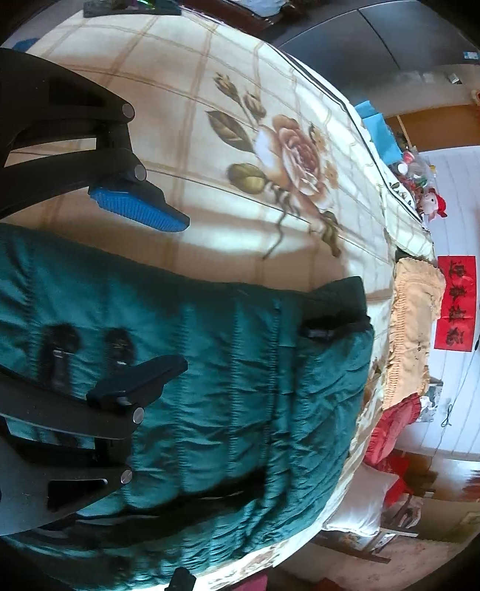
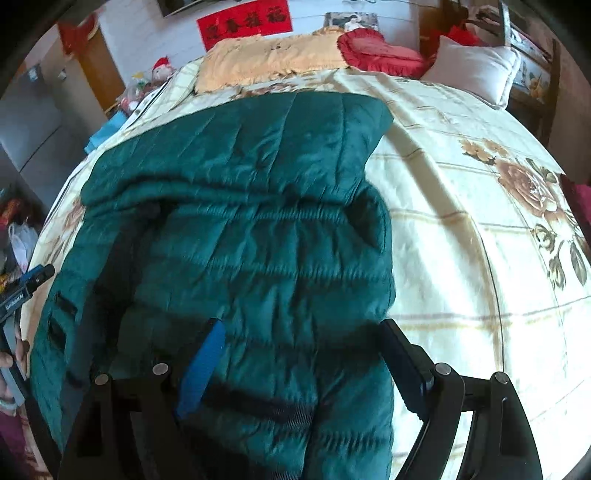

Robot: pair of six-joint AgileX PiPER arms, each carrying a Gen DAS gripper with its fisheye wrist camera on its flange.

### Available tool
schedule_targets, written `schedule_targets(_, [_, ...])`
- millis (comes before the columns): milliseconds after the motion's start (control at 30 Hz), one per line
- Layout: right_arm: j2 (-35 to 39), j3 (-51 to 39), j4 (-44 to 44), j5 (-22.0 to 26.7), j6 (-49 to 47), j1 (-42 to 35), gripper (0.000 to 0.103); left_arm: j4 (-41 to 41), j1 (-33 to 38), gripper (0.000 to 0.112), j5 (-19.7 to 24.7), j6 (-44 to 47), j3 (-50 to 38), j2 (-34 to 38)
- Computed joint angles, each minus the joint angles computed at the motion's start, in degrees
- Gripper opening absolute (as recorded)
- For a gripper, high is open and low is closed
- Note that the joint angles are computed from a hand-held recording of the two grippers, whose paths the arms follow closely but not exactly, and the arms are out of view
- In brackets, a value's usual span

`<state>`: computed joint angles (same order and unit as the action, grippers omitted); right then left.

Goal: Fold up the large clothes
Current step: 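Grasp the jacket hem with both grippers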

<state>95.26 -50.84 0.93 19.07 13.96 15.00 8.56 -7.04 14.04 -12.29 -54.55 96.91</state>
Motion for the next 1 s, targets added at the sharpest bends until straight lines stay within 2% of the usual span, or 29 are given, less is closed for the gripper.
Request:
schedule_targets(233, [-5.0,6.1,-0.1,-1.1,0.3,1.6,0.083,-0.9,0.1,0.07,-1.7,0.6,5.0,-3.0])
schedule_targets(333, [-6.3,7.8,-5.0,-1.8,5.6,2.9,0.083,-2.5,0.0,0.07,-1.8,1.4,5.9,-3.7])
schedule_targets(533, [-8.3,10.2,-12.0,-2.5,15.1,5.3,0.083,2.0,-1.3,0.07,-2.4,-3.8,8.0,-5.2])
schedule_targets(633, [-8.9,10.8,-17.1,-1.2,22.1,6.8,0.083,0.6,-1.7,0.07,-2.8,-2.8,9.1,-5.9])
schedule_targets(733, [-9.5,11.2,-21.4,0.0,27.7,8.4,0.083,-3.4,-1.6,0.07,-3.3,1.2,10.4,-6.8])
schedule_targets(833, [-10.1,11.4,-30.1,3.1,36.9,11.6,0.083,-7.6,-1.2,0.07,-3.7,5.8,12.3,-8.1])
schedule_targets(1000, [-13.5,13.8,-27.2,3.4,34.5,11.4,0.083,-15.9,1.3,0.07,-2.3,15.3,14.9,-10.6])
